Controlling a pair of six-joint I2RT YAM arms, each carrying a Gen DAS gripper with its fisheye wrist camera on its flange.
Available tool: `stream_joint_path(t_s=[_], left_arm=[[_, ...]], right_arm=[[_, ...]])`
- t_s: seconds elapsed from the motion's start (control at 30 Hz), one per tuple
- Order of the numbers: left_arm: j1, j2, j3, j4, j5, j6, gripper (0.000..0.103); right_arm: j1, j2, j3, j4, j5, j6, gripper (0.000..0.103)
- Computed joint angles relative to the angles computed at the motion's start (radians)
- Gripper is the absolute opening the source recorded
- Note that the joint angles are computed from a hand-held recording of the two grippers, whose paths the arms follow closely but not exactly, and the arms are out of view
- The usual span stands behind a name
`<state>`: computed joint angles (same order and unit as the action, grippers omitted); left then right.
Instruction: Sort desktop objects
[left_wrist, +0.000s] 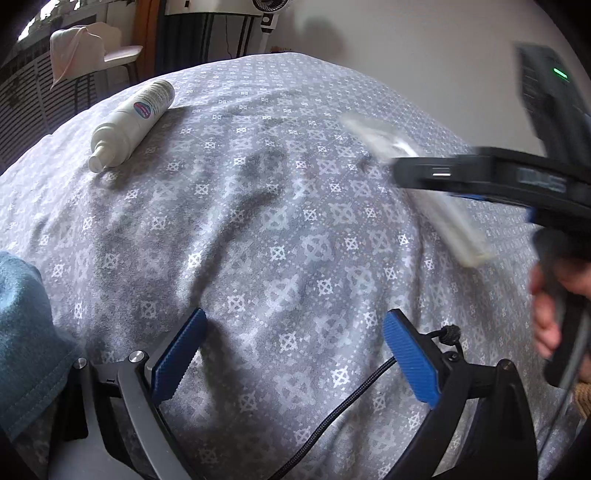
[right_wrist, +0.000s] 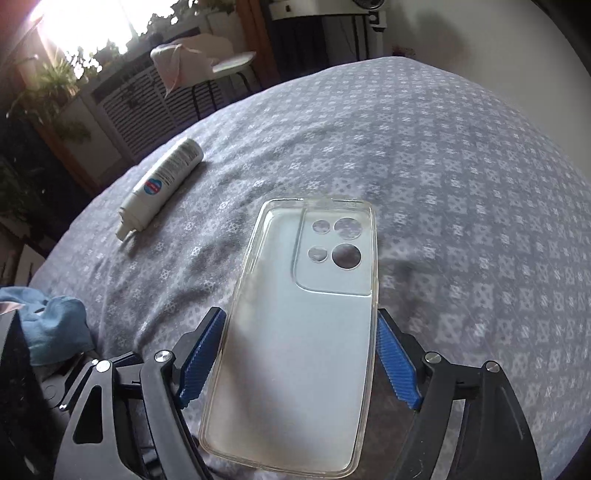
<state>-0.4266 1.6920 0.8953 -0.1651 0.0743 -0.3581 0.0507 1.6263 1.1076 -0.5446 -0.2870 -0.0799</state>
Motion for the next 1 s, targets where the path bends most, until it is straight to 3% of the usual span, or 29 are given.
stream_joint_path(t_s=[0.17, 0.23, 0.33, 0.43, 0.47, 0.5, 0.53, 0.73, 0.83, 0.87, 0.9, 0.97, 1.0], left_arm=[[-0.011, 0.01, 0.008, -0.006, -0.021, 0.005, 0.098], [-0.017, 0.017, 0.016, -0.012, -0.033, 0.008, 0.099], [-0.029, 0.031, 0.034, -0.027, -0.059, 0.01, 0.1], [-0.046, 0.038, 0.044, -0.043, -0.088, 0.013, 0.101], [-0.051, 0.043, 0.051, -0.05, -0.099, 0.014, 0.101], [-0.055, 0.046, 0.056, -0.056, -0.109, 0.014, 0.101], [-0.059, 0.048, 0.061, -0.062, -0.118, 0.014, 0.101], [-0.086, 0.064, 0.088, -0.1, -0.183, 0.008, 0.101], [-0.088, 0.066, 0.094, -0.113, -0.199, 0.0, 0.101], [-0.091, 0.071, 0.098, -0.117, -0.206, -0.002, 0.101], [-0.099, 0.079, 0.108, -0.127, -0.223, -0.005, 0.102], [-0.11, 0.092, 0.123, -0.14, -0.249, -0.01, 0.102], [-0.115, 0.095, 0.127, -0.143, -0.259, -0.016, 0.102]], right_arm=[[-0.29, -0.281, -0.128, -0.122, -0.192, -0.036, 0.079], [-0.491, -0.366, -0.11, -0.244, -0.295, -0.101, 0.079], [-0.867, -0.401, 0.026, -0.49, -0.414, -0.301, 0.079], [-1.222, -0.297, 0.252, -0.687, -0.469, -0.514, 0.076], [-1.316, -0.25, 0.334, -0.724, -0.466, -0.564, 0.067], [-1.392, -0.192, 0.422, -0.757, -0.459, -0.608, 0.042], [-1.458, -0.128, 0.512, -0.773, -0.447, -0.632, 0.04], [-1.577, 0.264, 0.965, -0.782, -0.27, -0.577, 0.04], [-1.623, 0.257, 0.986, -0.897, -0.408, -0.618, 0.04], [-1.627, 0.224, 0.952, -0.929, -0.449, -0.671, 0.042], [-1.626, 0.151, 0.868, -0.962, -0.487, -0.759, 0.052], [-1.611, 0.031, 0.723, -1.003, -0.508, -0.911, 0.099], [-1.585, -0.065, 0.606, -1.0, -0.512, -0.98, 0.103]])
